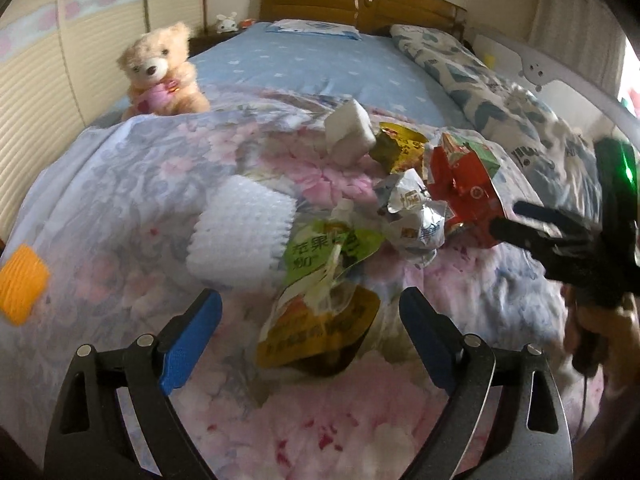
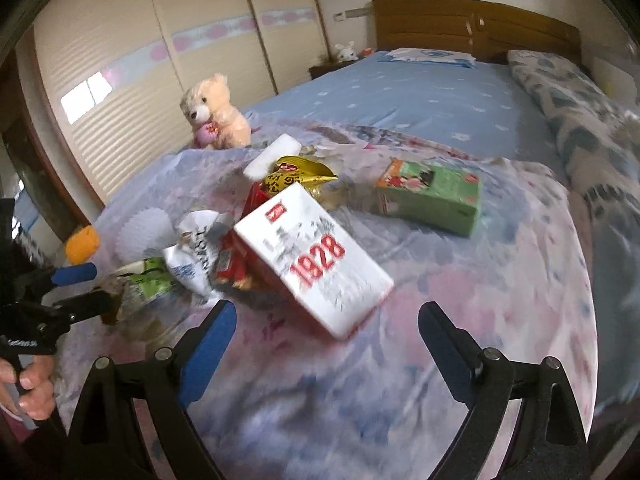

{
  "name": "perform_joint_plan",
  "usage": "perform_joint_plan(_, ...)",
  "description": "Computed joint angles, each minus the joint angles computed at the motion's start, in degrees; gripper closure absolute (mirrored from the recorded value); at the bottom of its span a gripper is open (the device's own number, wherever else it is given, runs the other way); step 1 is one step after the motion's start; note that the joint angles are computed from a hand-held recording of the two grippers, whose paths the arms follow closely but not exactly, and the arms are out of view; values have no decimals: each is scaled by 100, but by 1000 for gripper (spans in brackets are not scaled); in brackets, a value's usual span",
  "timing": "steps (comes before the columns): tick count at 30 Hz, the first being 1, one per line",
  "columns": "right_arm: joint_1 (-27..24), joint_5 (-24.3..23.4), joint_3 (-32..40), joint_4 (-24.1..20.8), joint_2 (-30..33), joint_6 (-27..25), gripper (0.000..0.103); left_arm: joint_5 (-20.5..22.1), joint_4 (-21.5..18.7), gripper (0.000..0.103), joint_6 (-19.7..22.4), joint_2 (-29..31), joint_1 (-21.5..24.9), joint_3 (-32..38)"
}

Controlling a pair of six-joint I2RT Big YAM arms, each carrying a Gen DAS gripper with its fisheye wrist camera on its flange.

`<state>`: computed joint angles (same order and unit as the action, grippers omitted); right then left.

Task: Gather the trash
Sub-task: 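Grasp the drink pouch with the left tool while the right tool grasps the white milk carton, then hold the pouch and carton over the bin and open both tools to drop them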

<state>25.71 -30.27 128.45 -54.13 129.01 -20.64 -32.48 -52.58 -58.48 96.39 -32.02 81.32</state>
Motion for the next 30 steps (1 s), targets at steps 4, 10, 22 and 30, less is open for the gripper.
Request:
perform_joint_plan(4, 81, 9, 653, -329, 372, -301, 10, 81, 72, 18, 219, 96, 16, 48)
perform_joint_plan(10, 117, -14, 1261, -899, 734, -420, 42, 294, 152, 64, 428, 215, 35, 72)
perform_joint_plan(22, -109, -283, -1146, 376, -646, 510, 47, -42, 482, 71, 190, 39, -368, -91)
perform_joint_plan(30, -385, -423, -2444, 1024, -1508, 1227, 47, -142, 835, 72, 215, -26, -710, -63)
